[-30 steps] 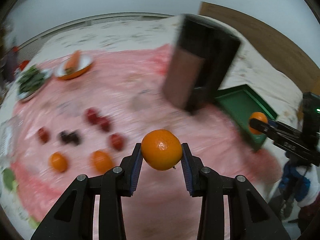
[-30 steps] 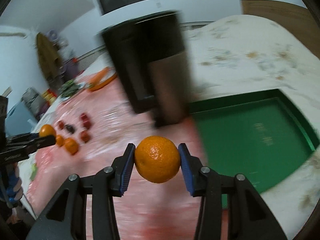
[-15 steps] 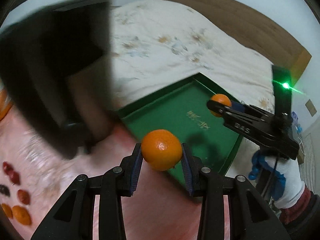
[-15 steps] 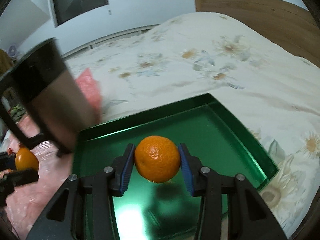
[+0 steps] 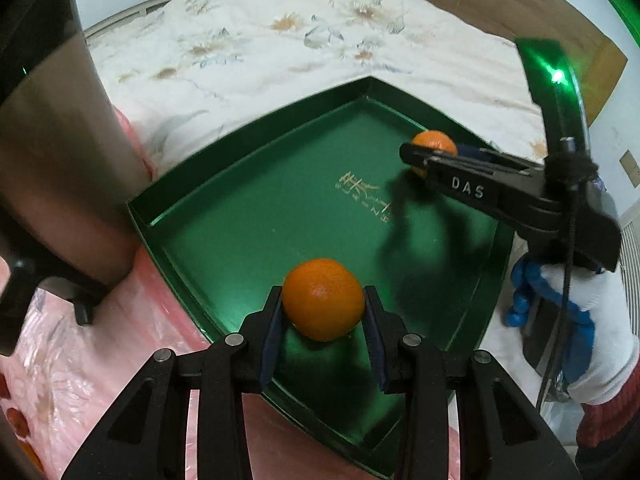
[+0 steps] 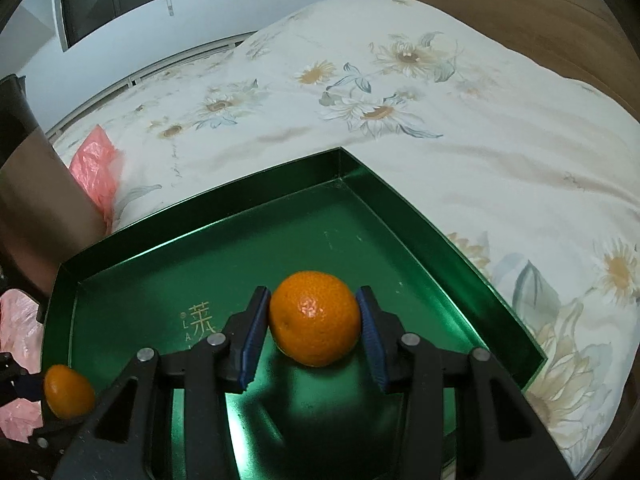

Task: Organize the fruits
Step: 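Open both grippers to drop the oranges into the green tray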

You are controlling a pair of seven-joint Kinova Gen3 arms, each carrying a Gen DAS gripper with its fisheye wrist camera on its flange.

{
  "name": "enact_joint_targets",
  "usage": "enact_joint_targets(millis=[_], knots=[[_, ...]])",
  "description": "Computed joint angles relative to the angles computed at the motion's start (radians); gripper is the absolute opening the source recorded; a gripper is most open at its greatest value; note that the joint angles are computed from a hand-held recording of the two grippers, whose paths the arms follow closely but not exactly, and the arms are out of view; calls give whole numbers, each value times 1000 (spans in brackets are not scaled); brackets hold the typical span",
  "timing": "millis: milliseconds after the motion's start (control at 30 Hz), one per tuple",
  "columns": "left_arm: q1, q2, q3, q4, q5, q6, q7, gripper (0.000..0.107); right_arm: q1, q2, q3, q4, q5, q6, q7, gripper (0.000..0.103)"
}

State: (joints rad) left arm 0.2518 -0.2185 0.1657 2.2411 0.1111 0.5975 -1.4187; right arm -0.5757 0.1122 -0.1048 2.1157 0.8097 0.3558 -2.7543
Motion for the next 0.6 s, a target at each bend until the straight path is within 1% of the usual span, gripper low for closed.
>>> enact_joint_targets(millis=[100, 133, 167, 233, 267, 400, 433, 467, 500, 533, 600], knots=[[5, -7, -16, 5, 24, 2, -13, 34, -17, 7, -6, -13, 19, 39, -10, 54], [8, -10, -23, 6, 35, 2, -22, 39, -15, 7, -8, -16, 13, 43, -3, 58], [6, -14, -24, 5, 38, 4, -23, 47, -10, 4, -11, -16, 3, 39, 5, 73], [-4, -39, -14, 5, 24, 18, -6, 50, -19, -2, -13, -16, 15, 54, -12, 94], [-6, -44, -13, 3, 22, 24, -4, 50, -18, -7, -17, -16, 15, 57, -11, 96], [-11, -95, -6, -1, 16, 53, 9, 51, -13, -39, -44, -18, -2, 80, 11, 98], [-21, -119, 11, 0, 1, 60, 29, 51, -12, -48, -51, -17, 2, 86, 6, 98], [-39, -149, 42, 0, -27, 67, 61, 51, -14, -65, -60, -12, 14, 95, -12, 101], [-47, -172, 59, 2, -43, 71, 80, 51, -11, -78, -70, -8, 16, 98, -21, 103], [-47, -206, 61, 6, -49, 80, 91, 51, -6, -92, -81, -4, 15, 100, -28, 103], [-27, -265, 31, 11, -34, 112, 80, 51, 1, -129, -112, 7, 23, 116, -55, 103]])
